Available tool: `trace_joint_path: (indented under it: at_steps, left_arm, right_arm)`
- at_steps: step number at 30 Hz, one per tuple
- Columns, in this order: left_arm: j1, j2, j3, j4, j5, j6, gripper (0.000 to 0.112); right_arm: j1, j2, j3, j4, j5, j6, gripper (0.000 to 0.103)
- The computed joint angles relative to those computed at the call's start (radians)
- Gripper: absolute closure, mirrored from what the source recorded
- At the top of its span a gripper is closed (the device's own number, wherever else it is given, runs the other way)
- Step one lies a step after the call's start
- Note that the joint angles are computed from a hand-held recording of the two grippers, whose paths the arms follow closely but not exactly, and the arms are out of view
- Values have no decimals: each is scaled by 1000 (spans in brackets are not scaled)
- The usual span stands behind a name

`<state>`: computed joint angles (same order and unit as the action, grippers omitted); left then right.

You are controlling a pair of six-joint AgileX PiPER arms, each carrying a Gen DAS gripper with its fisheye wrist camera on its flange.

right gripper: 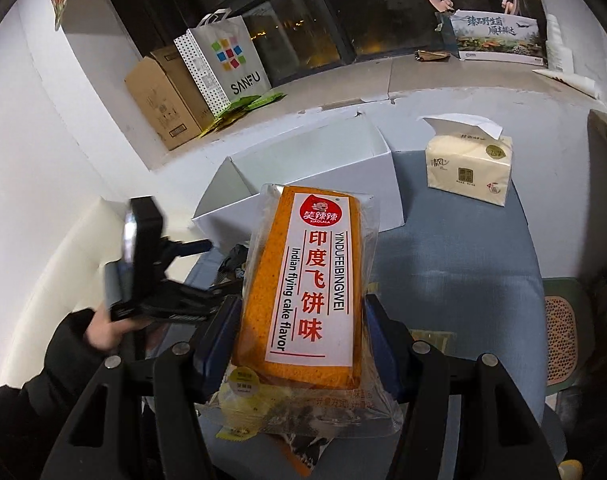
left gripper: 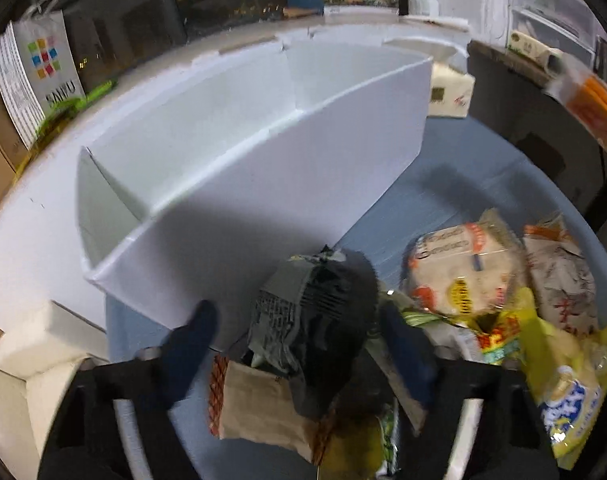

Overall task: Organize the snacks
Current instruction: 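Drop a dark snack bag from left tool while right tool drops orange cake pack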

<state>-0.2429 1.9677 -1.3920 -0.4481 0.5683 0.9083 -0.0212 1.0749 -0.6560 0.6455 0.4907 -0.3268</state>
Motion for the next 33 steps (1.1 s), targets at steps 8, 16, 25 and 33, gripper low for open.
trace_joint_path:
  at_steps: [8,16,25,33]
  left_arm:
    - [140,-124,142,-399,93,341,63]
    - [367,-327,235,-762,347,511,63]
    - [306,-189,-76,-792,290,228,63]
    - [159,103,-508,-407,169,-184,62]
  right_arm:
    - [5,-12,30,-8,-10,7,38]
    - [2,19,4,110,-40,-103,38]
    - [35,277,-331,-6,-50,-66,38]
    - [31,688,-894,-360,136,249,38]
